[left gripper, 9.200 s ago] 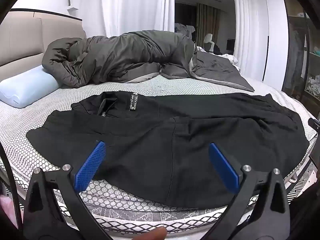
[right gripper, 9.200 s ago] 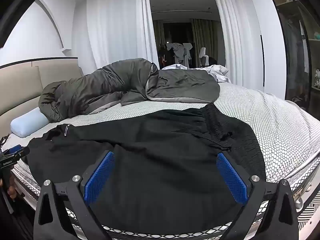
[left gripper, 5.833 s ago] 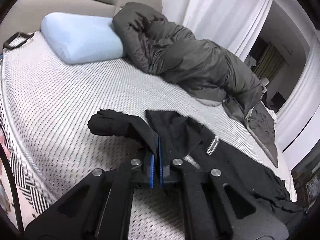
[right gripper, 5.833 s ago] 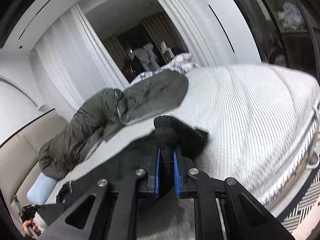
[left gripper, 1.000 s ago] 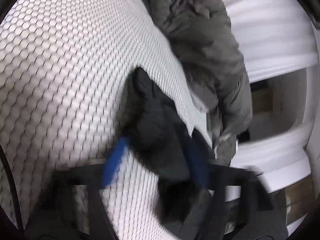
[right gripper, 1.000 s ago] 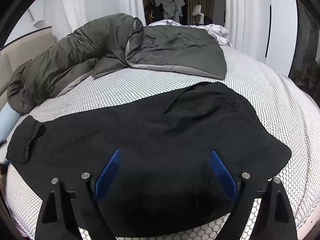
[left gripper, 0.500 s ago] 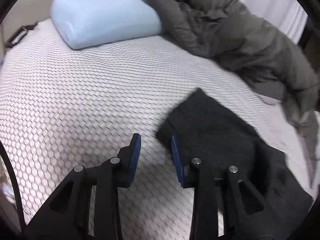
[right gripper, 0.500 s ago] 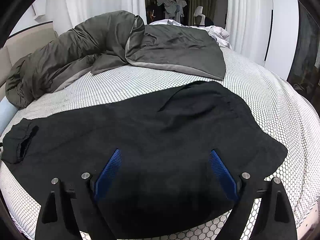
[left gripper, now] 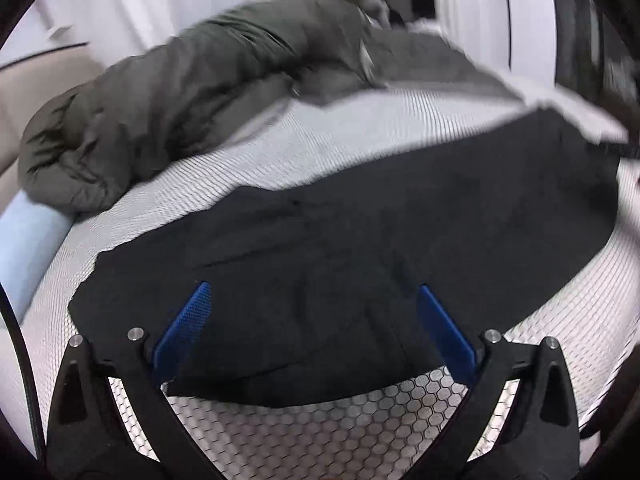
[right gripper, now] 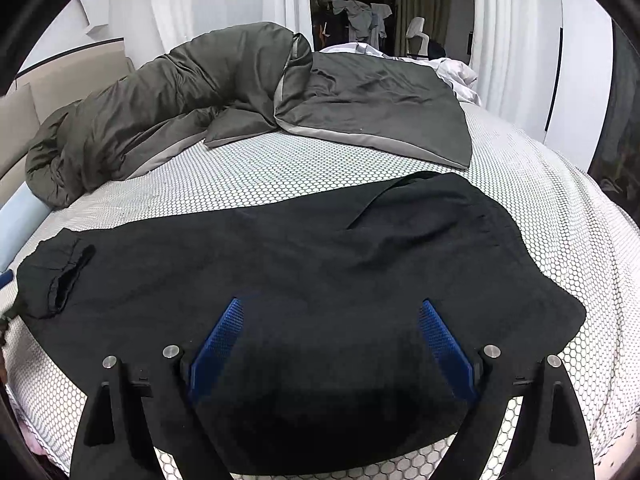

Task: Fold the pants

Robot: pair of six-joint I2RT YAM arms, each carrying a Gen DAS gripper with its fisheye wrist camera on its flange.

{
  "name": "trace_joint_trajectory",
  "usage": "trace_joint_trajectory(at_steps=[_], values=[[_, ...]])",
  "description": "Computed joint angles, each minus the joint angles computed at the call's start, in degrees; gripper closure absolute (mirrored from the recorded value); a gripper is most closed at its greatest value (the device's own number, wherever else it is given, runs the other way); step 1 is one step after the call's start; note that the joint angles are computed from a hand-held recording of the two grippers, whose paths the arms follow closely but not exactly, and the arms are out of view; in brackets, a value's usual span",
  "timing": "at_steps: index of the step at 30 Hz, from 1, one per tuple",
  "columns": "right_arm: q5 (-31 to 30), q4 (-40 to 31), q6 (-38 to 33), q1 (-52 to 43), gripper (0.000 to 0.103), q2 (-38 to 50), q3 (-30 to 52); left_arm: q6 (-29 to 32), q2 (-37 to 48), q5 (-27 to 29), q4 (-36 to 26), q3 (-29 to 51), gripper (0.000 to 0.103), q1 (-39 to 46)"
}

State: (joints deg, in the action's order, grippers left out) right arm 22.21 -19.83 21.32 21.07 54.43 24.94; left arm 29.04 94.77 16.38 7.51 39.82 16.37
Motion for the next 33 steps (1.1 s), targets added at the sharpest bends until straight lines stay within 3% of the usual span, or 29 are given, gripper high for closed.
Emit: trace_joint_trajectory(at_steps=[2,4,6,9,11,16,18,23,29,33], values=[[-0.8,-0.7,-0.5,-1.3,0.012,-1.2,-0.6,0.5,4.7,-6.4,0.0,2.1,0.012,-3.7],[-1.4,-1.1,-1.1,-2.6,0.012,-1.9,-0.9,1.5,7.6,-6.7,0.5,1.7,0.024,-4.1],[-1.7,-1.4,-1.2,-3.4,0.012,-2.1,-1.0,1.0,9.5,-5.8,0.3,3.0,0.073,-4.5],[-2.2,-1.7,-1.3,-4.4,0.012,-2.4,-1.0,-2.1,8.6,0.1,0.3,3.0,0.097,0.9],[-2.2,-1.9,-1.2,-4.4,0.012,-2.9,-1.0,-8.3,8.1,8.9,-2.5,7.4,0.100,8.0],[-2.1,-2.4,-1.6,-4.0,0.012,-3.5,-1.0,-28.0,12.7,23.1,2.8,15.5,0.100,24.1],[-2.4,-2.5,-1.9,-4.7,0.012,-3.6,-1.1,-35.2,21.0,22.5,0.9,23.9,0.100,28.1],[-3.1,-2.4,-1.6,-6.1,0.012,-3.8,-1.3,-40.6,38.1,22.3,-11.4,41.4,0.100,32.5],[-2.4,-2.2,-1.3,-5.1,0.012,-3.0,-1.1,-39.4,37.5,18.8,-10.2,41.4,0.100,31.3],[-2.6,-2.3,-2.3,-6.4,0.012,-2.7,-1.6,-38.5,35.3,14.2,-14.4,39.8,0.100,32.4]])
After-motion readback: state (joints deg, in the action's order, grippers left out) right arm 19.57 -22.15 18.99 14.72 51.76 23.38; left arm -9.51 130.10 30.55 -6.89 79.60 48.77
